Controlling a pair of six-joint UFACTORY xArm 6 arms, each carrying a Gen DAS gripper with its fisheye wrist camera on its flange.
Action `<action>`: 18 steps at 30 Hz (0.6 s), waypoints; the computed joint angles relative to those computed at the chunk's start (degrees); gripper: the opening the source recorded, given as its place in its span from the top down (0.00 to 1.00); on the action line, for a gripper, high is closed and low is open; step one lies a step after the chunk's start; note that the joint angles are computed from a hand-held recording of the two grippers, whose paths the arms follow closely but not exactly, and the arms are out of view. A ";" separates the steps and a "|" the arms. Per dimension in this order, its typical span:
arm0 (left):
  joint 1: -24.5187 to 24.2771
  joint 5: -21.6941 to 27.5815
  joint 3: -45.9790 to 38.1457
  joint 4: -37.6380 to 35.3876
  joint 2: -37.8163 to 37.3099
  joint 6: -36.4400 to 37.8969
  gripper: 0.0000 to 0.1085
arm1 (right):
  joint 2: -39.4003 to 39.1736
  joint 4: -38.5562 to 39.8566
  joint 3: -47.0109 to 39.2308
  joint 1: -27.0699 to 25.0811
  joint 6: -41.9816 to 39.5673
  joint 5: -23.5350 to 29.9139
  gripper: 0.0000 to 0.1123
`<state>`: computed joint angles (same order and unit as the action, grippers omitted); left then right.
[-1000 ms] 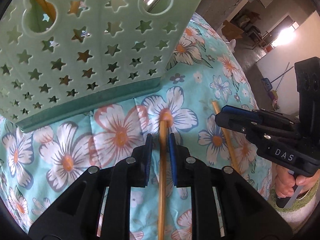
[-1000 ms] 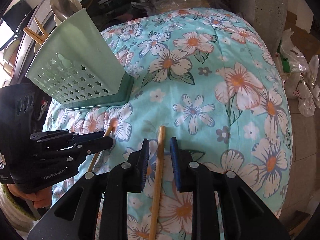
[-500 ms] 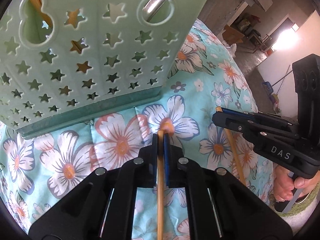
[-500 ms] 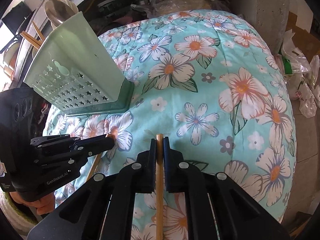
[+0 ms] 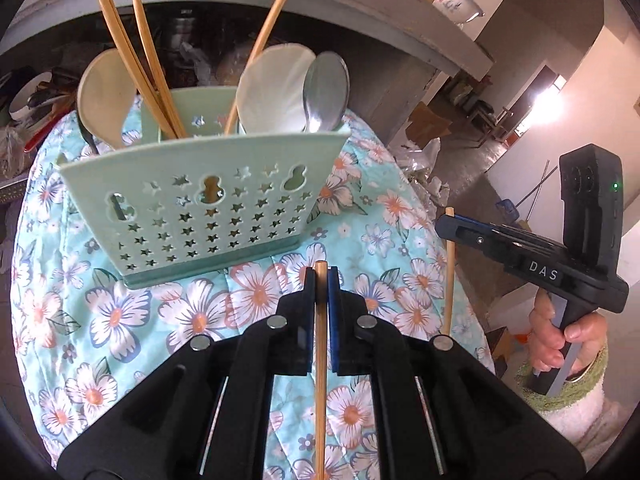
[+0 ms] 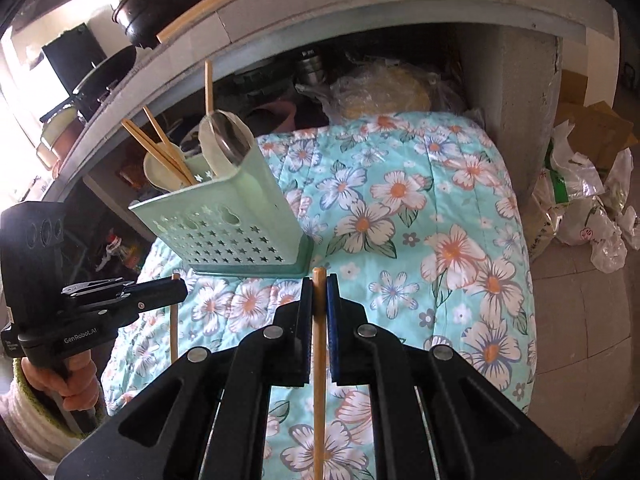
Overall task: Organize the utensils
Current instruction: 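Lift the chopstick with the left tool while the right tool lifts its chopstick above the holder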
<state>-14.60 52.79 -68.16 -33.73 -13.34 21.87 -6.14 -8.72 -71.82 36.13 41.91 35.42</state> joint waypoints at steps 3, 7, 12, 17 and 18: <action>1.76 0.63 -0.14 -1.21 -2.91 1.19 0.95 | -1.64 -3.04 -0.67 0.59 1.53 -0.29 0.94; 3.69 -0.22 -0.97 -2.61 -5.39 2.36 0.95 | -2.35 -6.40 -2.79 1.31 2.73 -0.24 0.94; 6.34 -2.01 -2.50 -3.93 -7.50 3.40 0.95 | -1.07 -9.75 -7.52 1.91 2.97 0.52 0.94; 8.19 -4.64 -6.17 -6.31 -7.47 4.34 0.95 | 1.82 -9.73 -14.58 1.44 0.53 0.34 0.94; 8.38 -5.70 -6.76 -7.08 -7.43 4.70 0.95 | 2.75 -10.09 -16.73 1.49 -0.08 0.34 0.94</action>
